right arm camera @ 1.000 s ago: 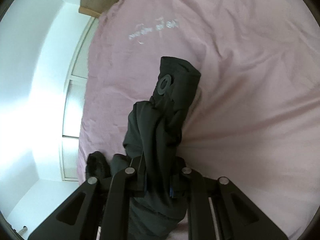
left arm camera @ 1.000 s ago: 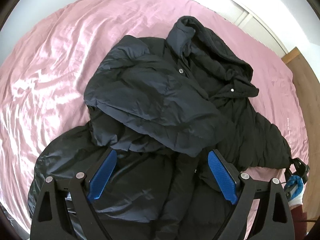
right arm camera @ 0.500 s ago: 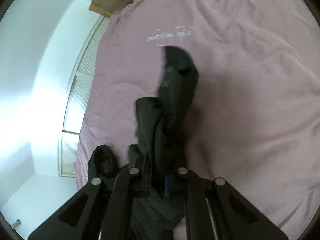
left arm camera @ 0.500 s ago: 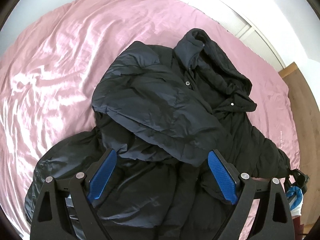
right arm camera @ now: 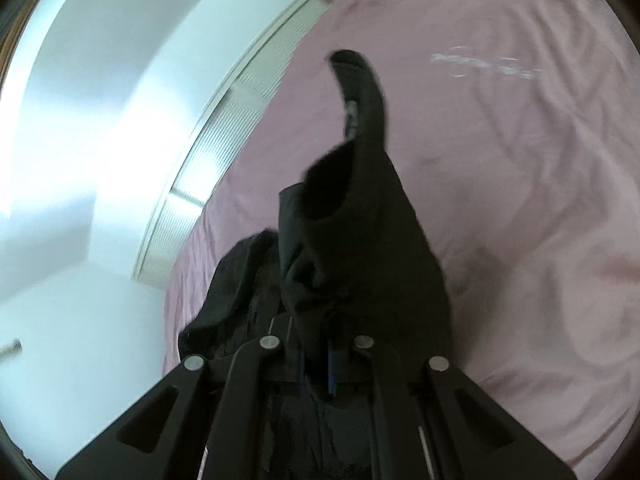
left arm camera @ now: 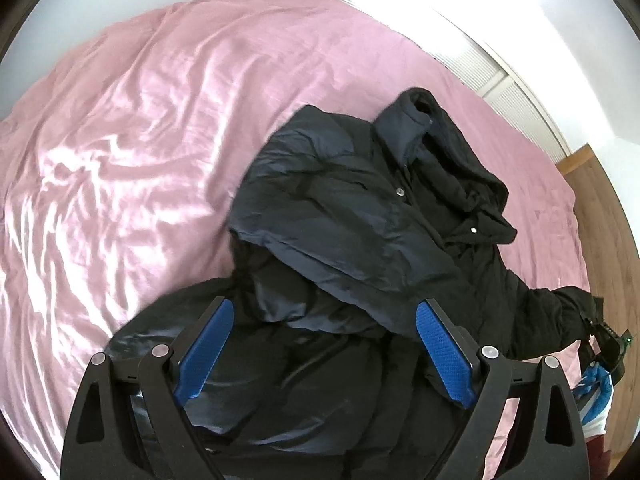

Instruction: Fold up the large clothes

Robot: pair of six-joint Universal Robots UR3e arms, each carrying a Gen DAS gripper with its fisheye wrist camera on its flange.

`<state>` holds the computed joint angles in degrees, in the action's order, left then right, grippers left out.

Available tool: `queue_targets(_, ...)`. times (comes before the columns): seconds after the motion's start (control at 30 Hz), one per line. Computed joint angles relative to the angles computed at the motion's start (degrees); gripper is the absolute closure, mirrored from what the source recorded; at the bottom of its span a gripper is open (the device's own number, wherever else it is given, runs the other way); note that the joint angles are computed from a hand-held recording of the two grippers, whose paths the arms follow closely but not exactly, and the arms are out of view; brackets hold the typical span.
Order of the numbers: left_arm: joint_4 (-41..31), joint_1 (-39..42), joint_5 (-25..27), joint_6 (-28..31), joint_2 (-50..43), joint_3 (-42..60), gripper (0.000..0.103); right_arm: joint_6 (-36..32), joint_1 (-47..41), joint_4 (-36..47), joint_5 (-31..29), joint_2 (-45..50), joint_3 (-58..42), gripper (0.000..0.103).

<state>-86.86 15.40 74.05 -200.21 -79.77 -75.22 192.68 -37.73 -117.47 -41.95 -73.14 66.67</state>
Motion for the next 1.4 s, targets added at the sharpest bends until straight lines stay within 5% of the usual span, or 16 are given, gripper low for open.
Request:
queue_targets(0.3,-4.06,8.58,-3.36,6.79,5.91,-5.33,0.011,-10.23,12.76,6.43,-5.46,0.36,-3.28,0.096)
queue_targets(0.83,-8.95,17.71,-6.48,15.06,10.16,-9.55,0.011,-14.21,30.36,9.22,-14.29,5.44,-3.68,0.096)
queue_targets(1.4,-4.69,12.16,-5.1,11.87,7.02,-10.28,0.011,-14.88,36.2,7.7,-18.5,4.95,3.26,0.092)
